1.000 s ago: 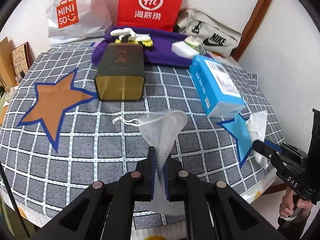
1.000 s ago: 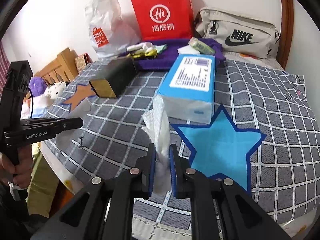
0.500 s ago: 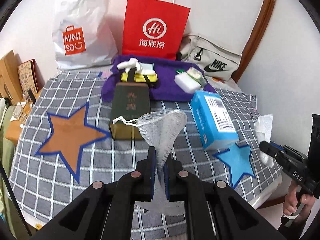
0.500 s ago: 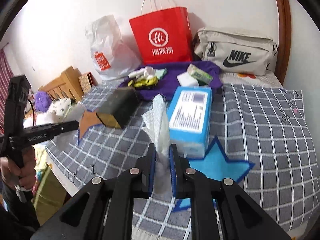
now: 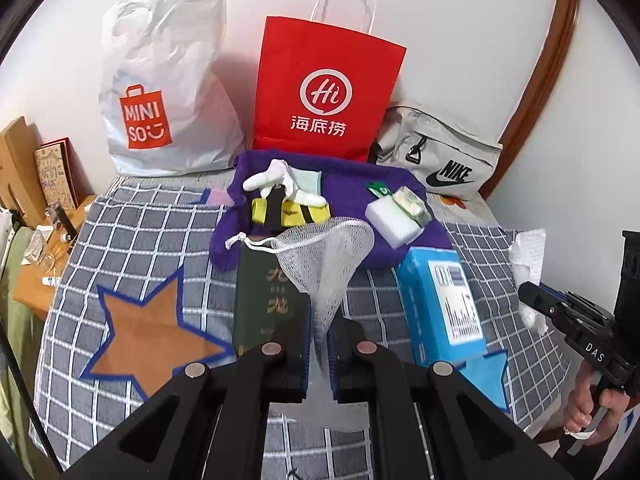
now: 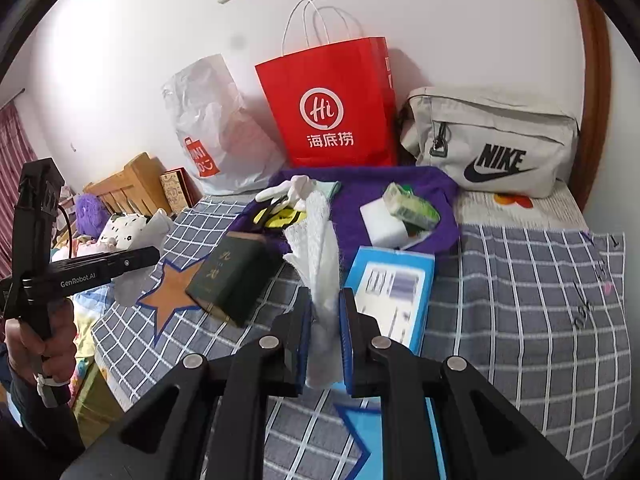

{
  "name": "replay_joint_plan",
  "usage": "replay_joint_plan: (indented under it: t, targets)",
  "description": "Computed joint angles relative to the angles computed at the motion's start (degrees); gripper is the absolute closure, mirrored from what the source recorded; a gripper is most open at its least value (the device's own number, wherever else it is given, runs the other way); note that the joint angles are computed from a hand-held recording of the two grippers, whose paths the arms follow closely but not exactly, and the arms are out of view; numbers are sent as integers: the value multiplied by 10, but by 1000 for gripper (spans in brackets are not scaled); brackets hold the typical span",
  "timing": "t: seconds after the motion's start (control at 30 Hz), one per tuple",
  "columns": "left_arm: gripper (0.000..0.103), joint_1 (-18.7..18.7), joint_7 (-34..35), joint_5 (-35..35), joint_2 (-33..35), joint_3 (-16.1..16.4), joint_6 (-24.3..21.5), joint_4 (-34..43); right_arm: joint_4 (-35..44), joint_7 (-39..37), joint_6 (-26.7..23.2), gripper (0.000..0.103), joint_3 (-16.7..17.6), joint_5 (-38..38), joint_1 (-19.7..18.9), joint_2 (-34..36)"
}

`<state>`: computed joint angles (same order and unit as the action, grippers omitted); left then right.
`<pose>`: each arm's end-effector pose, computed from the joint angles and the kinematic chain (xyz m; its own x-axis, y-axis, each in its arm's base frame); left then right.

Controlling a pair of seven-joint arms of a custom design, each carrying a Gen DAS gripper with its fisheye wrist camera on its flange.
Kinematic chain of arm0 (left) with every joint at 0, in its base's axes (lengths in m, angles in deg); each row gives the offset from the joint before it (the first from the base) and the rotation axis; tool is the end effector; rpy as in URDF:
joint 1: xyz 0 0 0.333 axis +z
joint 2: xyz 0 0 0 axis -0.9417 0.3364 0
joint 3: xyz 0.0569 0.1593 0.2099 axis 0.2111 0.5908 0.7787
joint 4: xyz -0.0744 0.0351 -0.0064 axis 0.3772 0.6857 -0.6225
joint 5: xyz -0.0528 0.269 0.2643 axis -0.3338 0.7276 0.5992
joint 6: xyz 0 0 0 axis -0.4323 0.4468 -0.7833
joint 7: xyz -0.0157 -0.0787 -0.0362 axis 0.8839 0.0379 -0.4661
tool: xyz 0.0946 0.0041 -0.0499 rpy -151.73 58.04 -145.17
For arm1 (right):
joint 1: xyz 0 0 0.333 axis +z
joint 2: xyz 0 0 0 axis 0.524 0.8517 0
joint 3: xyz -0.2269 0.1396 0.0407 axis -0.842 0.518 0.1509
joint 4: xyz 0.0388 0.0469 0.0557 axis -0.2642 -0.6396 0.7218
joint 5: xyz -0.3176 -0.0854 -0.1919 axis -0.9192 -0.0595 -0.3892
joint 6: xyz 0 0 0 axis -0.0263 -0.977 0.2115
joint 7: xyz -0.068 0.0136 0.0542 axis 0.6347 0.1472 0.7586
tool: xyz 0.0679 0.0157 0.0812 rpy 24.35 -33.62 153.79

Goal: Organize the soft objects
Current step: 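Carry the mesh bag and white tissue onto the purple towel and open both grippers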

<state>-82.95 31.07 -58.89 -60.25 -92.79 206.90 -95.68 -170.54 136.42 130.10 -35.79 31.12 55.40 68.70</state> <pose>0.4555 -0.1941 0.5489 -0.1565 -0.9638 0.2161 -0.7815 -0.0129 -0.6237 0.4338 0.3169 0.5444 0.2309 -0.9375 -0.2602 -0.7343 0.0076 -0.6788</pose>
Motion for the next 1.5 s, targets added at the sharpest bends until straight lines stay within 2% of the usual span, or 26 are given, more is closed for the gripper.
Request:
replay_joint_plan:
  t: [0.33, 0.63, 0.83, 1.1, 1.33, 1.5]
  targets:
    - [95, 11, 31, -12, 108, 7, -9, 104, 132, -73, -18, 89, -28, 30, -4, 119]
    - [95, 28, 55, -16, 198, 0, -28, 197, 239, -103, -47, 89, -49, 25, -13, 207]
    - [95, 37, 60, -4, 264, -5, -51, 262, 327, -129, -89, 89, -63, 21, -23, 277]
    - [95, 51, 94, -40, 357, -17, -67, 353, 489, -180, -156, 89, -76, 33, -31, 410]
    - [95, 42, 86, -9, 427, -18, -98, 441, 641, -220, -215, 89, -78, 63, -36, 525]
    - [95, 32, 78, 22, 460, -14, -118, 490, 722, -234, -246, 89, -81, 80, -36, 583]
